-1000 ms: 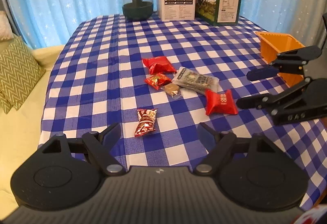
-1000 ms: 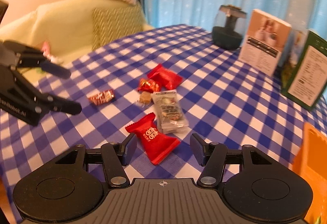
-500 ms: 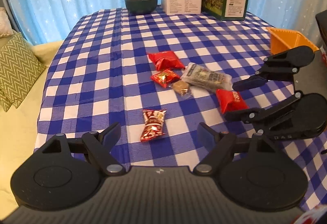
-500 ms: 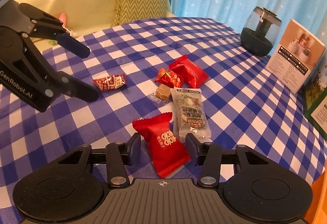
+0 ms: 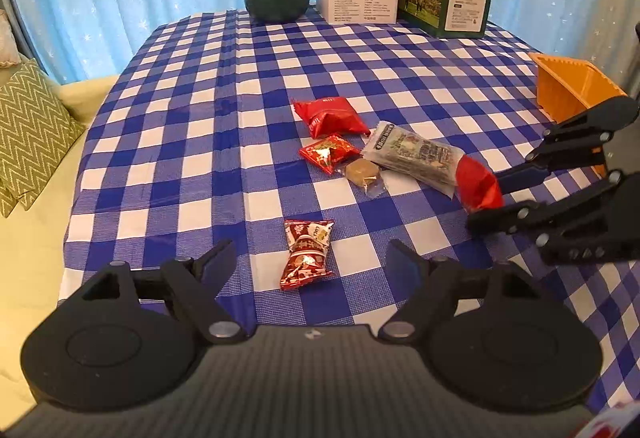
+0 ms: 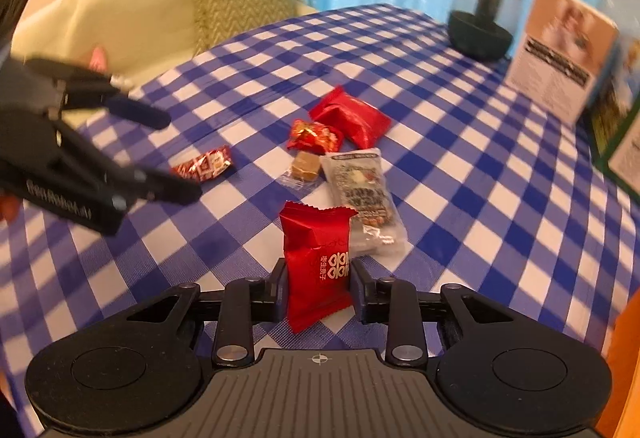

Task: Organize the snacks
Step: 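Grasp the red packet with the right tool while the left tool grasps the red-white wrapped candy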

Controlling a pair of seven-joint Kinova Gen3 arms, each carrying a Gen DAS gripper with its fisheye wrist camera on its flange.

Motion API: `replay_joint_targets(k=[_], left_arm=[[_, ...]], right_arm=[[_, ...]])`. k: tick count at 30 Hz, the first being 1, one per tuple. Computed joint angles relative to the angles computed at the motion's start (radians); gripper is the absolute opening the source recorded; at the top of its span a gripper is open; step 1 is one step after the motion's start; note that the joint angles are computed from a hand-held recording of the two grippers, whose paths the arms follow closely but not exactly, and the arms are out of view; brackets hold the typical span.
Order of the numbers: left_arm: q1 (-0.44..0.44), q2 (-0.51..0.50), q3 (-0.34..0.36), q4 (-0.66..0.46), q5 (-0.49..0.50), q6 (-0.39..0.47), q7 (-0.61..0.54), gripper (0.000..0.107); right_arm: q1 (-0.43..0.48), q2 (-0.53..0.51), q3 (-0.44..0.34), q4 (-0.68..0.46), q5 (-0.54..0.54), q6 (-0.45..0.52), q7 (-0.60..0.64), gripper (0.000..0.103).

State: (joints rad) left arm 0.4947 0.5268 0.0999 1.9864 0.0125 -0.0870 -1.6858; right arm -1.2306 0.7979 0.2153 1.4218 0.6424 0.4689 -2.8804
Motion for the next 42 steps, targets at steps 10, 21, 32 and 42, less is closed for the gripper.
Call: replay_joint_targets(k=[10,21,32,42], left_arm=[[-0.011,0.034,0.008,-0.041,-0.010,0.015,-0.012,0.066],[-0.009,0.048,0.009,-0.053,-0.011,0.028,-0.012,0.066],[-0.014,0.061,0.019,-0.058,-0.017,0.025,-0.013,0.045],[0.004,0.057,0.010,-0.068,-0.013,0.051,-0.010,0.021]], right_arm=[[0.098,-0.043,-0.113,-0.039,-0.136,0.135,0.027,0.032],[0.022,-0.028,-0.008,0.038,-0.052,0.009,-0.115,0.048],[0.012,-0.007,0.005,0.015,-0.018,0.002,-0.148,0.045],[0.018,-0.008,-0.010,0.000,-0.024,0.042,-0.138,0.031]])
